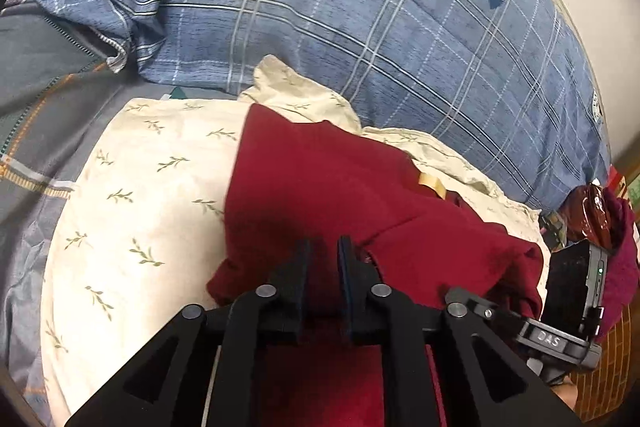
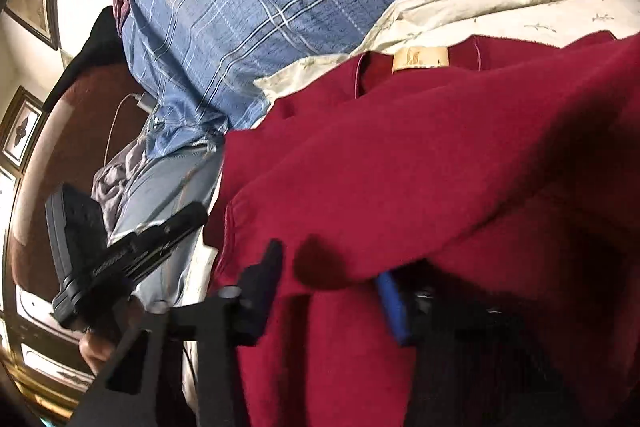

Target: Fold small clothes

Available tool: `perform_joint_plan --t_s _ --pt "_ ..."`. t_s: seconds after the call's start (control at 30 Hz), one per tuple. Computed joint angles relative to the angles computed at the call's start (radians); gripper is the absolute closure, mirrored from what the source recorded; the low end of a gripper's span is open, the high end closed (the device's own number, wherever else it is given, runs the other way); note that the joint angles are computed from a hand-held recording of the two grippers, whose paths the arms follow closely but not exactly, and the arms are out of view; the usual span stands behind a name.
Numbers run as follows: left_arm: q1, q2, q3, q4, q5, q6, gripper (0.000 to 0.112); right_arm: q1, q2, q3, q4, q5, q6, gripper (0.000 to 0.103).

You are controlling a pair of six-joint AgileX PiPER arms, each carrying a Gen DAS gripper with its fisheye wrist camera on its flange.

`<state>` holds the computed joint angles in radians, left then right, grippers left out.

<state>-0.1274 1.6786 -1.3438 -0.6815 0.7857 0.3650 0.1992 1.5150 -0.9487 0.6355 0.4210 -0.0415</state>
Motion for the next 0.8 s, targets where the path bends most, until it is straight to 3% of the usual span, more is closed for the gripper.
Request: perform_joint_plan --t_s 0.03,0.3,0.4,0.5,0.7,0.8 --pt "-0.002 -0.006 0.004 0.006 -0.007 -0.002 0.091 0.015 -0.009 -0.001 -0.035 -0.002 0.027 0.09" --pt "0.022 -0.091 0.078 -0.053 -0.031 0.083 0.075 0.144 -0.138 -0.012 -0.278 0.022 0.206 0.096" --pt "0.057 -0.105 0.092 -0.092 -0.015 0.104 0.074 0.112 -0.121 -0.066 -0.101 0.082 0.051 0.096" --pt "0.106 -0.115 0.103 -0.135 -0.002 0.123 0.074 0.067 -0.021 -0.21 0.045 0.211 -0.087 0.096" --pt "0.152 -0.117 0.122 -0.145 -0.044 0.11 0.068 0.045 0.341 -0.621 -0.139 0.315 0.146 0.088" --pt "0.136 -0.104 0.114 -0.102 -0.069 0.074 0.067 0.046 0.442 -0.718 -0.226 0.338 0.25 0.079"
